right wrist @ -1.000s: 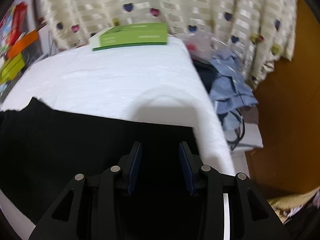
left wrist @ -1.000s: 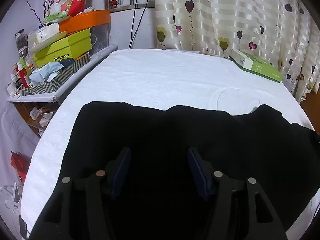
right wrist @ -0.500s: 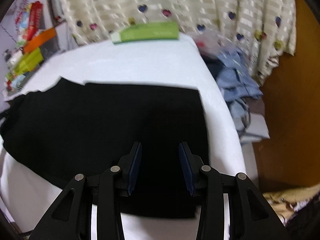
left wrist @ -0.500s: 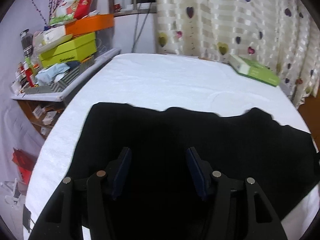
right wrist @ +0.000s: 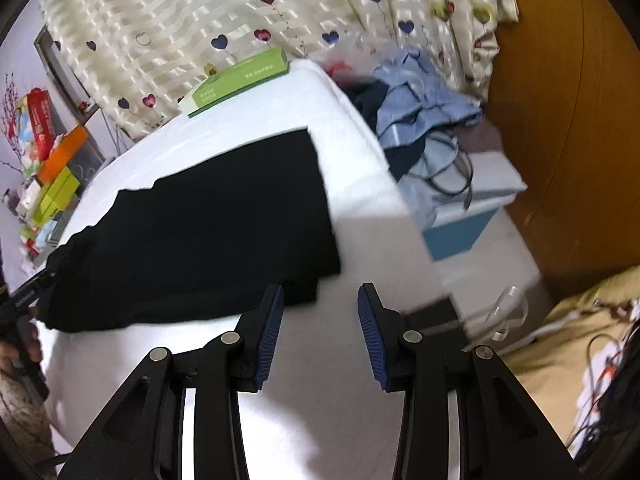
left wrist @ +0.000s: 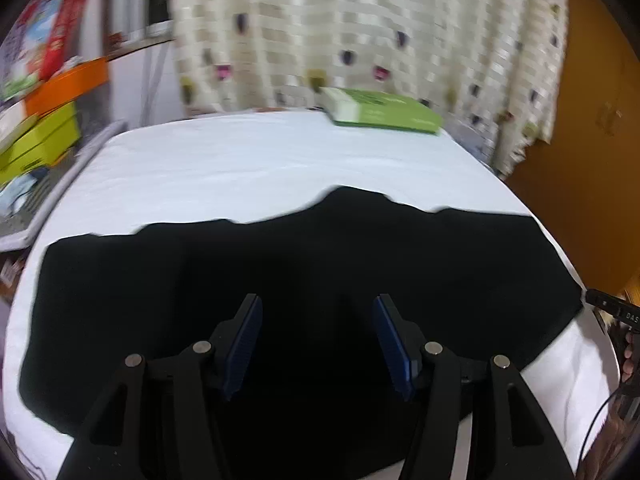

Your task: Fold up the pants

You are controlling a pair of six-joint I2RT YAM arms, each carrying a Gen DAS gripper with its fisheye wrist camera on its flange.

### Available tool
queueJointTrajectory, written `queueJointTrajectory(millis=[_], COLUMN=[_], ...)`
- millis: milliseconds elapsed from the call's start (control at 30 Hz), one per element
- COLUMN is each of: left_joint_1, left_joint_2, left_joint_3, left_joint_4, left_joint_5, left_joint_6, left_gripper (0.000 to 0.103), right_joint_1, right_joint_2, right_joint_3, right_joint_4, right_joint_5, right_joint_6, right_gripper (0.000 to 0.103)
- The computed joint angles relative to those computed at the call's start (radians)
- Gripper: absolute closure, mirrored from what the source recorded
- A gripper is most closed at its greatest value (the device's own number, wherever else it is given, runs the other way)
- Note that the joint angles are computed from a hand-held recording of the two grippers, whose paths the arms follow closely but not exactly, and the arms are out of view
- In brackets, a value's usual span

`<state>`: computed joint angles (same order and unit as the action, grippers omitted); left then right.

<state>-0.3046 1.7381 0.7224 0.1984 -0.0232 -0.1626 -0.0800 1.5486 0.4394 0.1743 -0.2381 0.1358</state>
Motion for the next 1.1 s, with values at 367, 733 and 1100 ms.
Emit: queueJointTrajectory(millis=[367,733,1100], left_joint_1=[-0.154,-0.230,-0.245], left_joint_2=[0.066,0.117,0.140], left_joint_3=[0.070,0.112,0.131], left_joint_4=[-0.032,-0.057,-0.069], left_joint_5=[0.037,0.048,0.045], left_joint_6=[-0.009,-0.007,-0.014], left_gripper=[0.043,0.043,0.043], right_joint_1=[0.109,0.090,-0.026], right_joint_2=[0.059,0.118,0.210], right_joint_3=[-0.003,-0.079,-0.014], right_joint_4=[0.127,0.345,0.419], right_joint_5=[0.033,-0.185,-0.242], right_joint_6=[0.066,0.222,0.394], right_gripper=[0.050,0.050,0.052])
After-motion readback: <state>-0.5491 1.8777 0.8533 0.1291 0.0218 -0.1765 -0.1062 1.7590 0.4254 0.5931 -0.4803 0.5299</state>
